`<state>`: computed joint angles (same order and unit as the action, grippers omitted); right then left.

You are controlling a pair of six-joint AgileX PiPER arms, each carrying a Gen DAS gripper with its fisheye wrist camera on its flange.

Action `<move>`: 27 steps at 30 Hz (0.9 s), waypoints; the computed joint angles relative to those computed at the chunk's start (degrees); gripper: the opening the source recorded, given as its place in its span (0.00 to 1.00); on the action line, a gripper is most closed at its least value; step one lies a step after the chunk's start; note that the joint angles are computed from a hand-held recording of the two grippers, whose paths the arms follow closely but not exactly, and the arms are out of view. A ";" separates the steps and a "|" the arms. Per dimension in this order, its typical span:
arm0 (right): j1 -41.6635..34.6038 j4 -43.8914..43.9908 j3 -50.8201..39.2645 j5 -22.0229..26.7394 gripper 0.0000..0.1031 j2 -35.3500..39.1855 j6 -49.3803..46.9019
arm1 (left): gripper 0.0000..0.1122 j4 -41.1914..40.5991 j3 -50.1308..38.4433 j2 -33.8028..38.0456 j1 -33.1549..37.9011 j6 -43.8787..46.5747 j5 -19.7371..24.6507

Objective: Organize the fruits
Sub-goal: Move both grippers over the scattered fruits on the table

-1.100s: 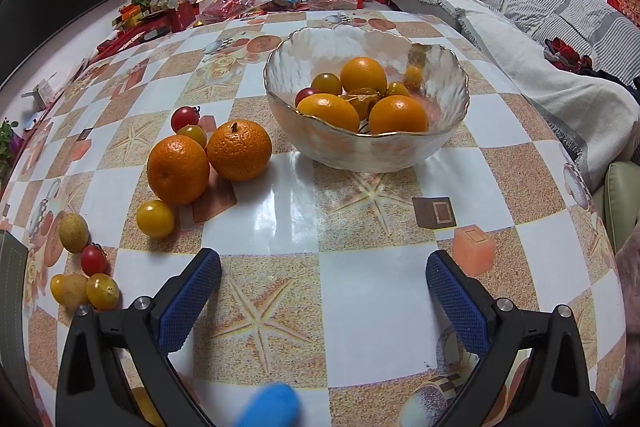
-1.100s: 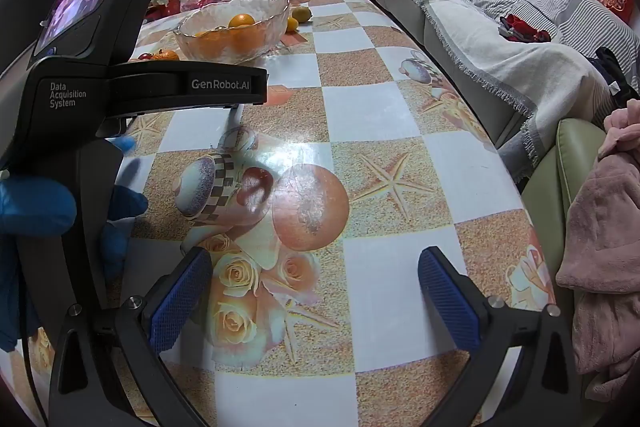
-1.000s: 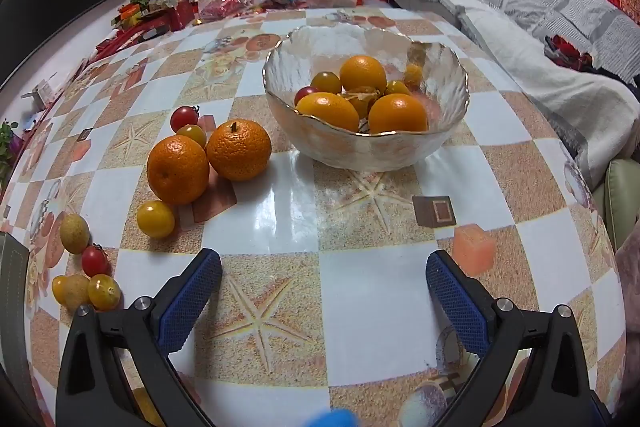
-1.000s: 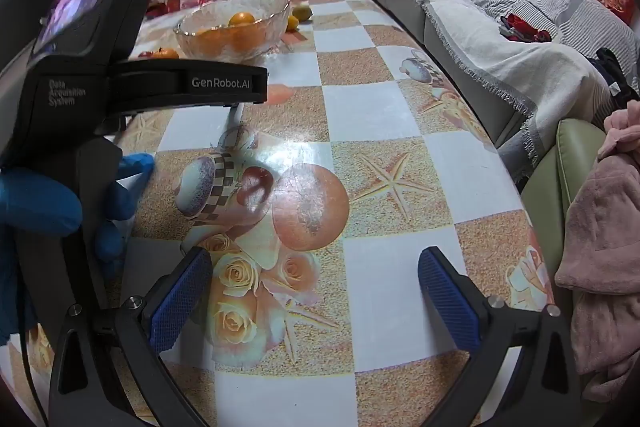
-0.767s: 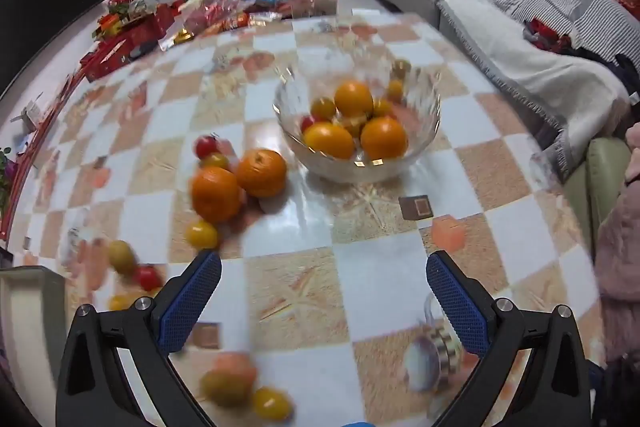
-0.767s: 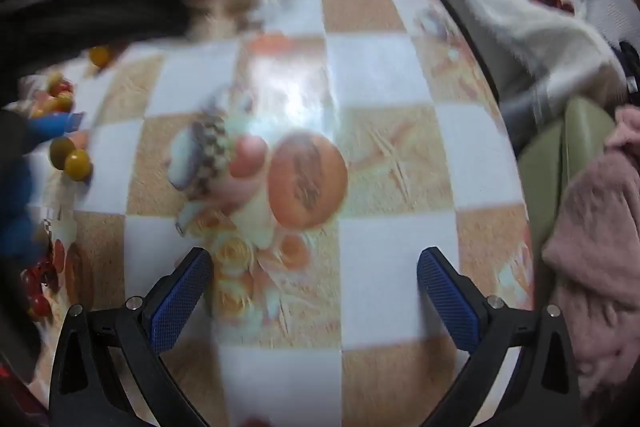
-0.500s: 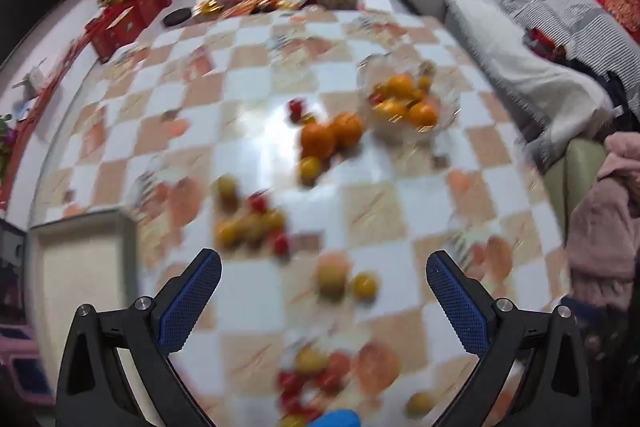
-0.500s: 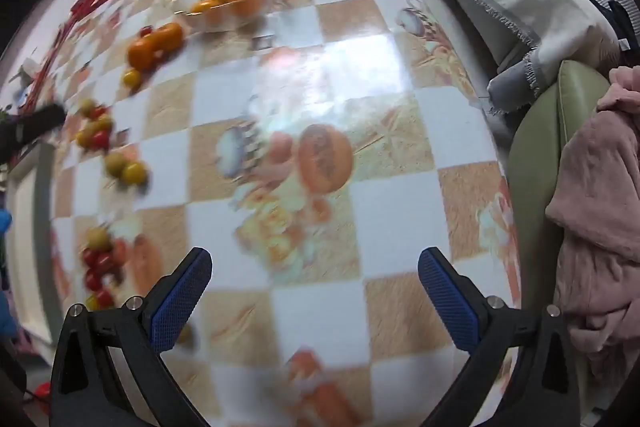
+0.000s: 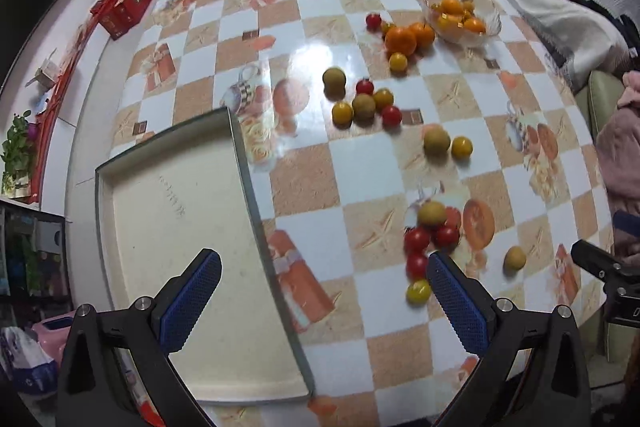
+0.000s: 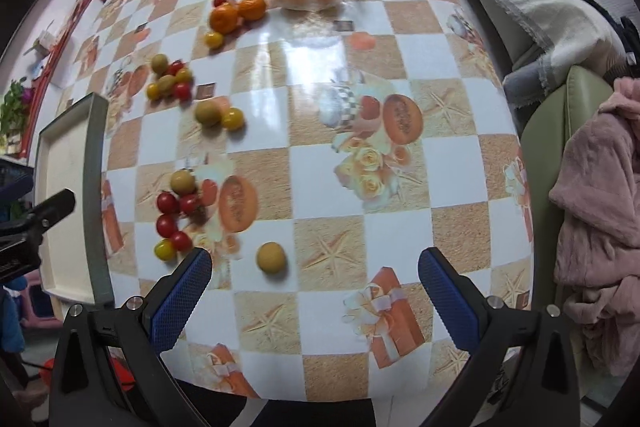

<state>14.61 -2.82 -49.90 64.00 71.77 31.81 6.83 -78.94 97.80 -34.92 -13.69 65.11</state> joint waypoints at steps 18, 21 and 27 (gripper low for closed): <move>2.06 0.25 -4.78 2.44 1.00 4.32 -0.77 | 0.92 -2.09 -5.33 4.25 0.37 2.29 3.30; 1.55 0.79 -4.80 2.16 1.00 4.32 -1.07 | 0.92 -1.80 -6.07 4.99 0.54 2.06 3.32; 0.27 1.40 -5.37 1.84 1.00 5.43 -2.28 | 0.92 -1.45 -7.44 6.25 0.93 2.27 3.40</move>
<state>14.88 -1.42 -55.27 65.84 77.21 29.53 5.38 -86.38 104.06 -33.99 -11.42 68.51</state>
